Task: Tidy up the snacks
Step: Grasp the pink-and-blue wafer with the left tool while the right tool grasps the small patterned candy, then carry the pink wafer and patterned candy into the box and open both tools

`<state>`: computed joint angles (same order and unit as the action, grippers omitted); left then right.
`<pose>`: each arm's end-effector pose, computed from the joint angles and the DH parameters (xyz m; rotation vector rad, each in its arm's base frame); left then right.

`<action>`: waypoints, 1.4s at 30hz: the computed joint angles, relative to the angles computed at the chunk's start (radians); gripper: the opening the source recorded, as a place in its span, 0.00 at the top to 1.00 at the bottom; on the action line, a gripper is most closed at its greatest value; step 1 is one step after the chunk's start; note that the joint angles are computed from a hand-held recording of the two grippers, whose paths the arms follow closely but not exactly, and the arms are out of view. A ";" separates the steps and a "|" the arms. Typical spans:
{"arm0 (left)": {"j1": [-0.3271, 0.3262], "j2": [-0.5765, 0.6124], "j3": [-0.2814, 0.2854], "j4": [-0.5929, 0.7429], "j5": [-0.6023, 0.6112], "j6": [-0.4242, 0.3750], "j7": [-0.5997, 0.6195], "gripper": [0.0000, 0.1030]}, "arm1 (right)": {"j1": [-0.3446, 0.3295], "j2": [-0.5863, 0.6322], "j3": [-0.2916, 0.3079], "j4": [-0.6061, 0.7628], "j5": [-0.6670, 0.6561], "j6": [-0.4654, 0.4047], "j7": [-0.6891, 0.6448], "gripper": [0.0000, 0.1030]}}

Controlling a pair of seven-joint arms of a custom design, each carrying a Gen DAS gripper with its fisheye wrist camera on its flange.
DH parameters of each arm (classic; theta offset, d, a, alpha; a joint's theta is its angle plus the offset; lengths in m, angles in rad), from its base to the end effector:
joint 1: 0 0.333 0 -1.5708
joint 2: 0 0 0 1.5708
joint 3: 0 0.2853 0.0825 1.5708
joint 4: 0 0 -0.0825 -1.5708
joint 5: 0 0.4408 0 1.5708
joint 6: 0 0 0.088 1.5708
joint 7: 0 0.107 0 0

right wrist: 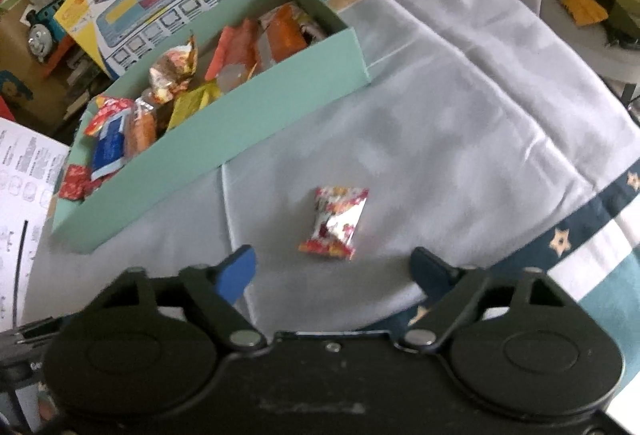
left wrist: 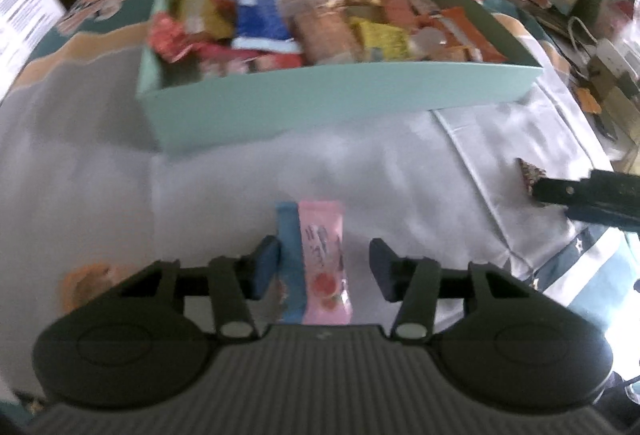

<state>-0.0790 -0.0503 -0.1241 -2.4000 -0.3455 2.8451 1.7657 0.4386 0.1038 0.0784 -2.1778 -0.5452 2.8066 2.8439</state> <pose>0.5578 -0.0964 0.3165 -1.9129 2.1015 -0.6828 0.5309 0.3302 0.3298 -1.5448 2.0712 -0.3226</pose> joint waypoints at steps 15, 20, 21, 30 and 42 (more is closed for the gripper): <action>0.021 -0.022 0.000 -0.004 0.130 -0.071 -0.131 0.28 | 0.086 0.112 -0.040 0.137 -0.201 -0.048 -0.124 0.78; 0.021 -0.015 -0.014 0.005 0.267 -0.069 -0.207 0.63 | 0.070 0.088 -0.037 0.102 -0.165 -0.009 -0.106 0.75; 0.020 -0.013 -0.015 0.009 0.285 -0.067 -0.209 0.67 | 0.066 0.080 -0.034 0.091 -0.154 -0.004 -0.110 0.75; 0.010 -0.002 -0.006 0.024 0.219 -0.078 -0.143 0.65 | 0.055 0.061 -0.019 0.068 -0.138 -0.006 -0.134 0.74; 0.006 -0.003 -0.018 0.015 0.307 -0.056 -0.175 0.69 | 0.063 0.073 -0.001 0.100 -0.090 -0.065 -0.239 0.77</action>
